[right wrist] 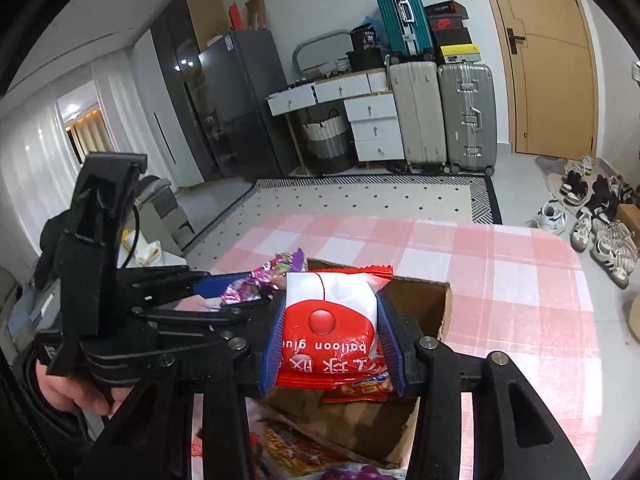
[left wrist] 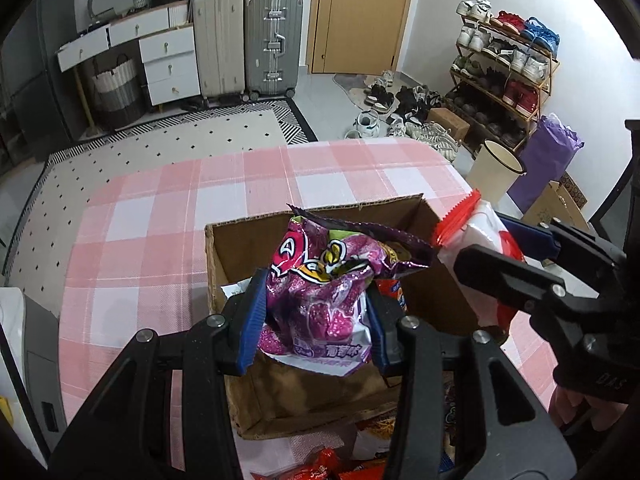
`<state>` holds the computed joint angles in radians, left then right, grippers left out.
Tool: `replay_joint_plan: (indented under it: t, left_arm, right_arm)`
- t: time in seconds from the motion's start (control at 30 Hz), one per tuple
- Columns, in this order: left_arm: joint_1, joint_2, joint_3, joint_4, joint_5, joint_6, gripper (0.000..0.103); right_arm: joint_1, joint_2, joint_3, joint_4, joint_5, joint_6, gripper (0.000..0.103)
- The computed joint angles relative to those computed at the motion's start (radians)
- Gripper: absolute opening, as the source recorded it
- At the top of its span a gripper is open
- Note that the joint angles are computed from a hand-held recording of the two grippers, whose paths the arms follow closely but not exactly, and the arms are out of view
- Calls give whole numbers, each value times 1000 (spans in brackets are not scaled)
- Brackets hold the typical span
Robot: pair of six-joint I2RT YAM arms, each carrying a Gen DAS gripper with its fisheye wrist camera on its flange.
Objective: Organize snacks
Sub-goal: 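Open both grippers to drop the purple bag and red pack into the box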
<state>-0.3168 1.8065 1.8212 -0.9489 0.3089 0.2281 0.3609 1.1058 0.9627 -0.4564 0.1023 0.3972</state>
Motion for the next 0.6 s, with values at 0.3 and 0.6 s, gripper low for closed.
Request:
replay_joint_plan:
  t: [0.3,0.6]
  left_arm:
    - [0,30,-21,25,7,-16,41]
    - [18,-46,-75,45,13,-13,77]
  right_arm:
    - [-26,30,-49,58,-5,-2,43]
    - [-28,-27,-77,54,13,27,69]
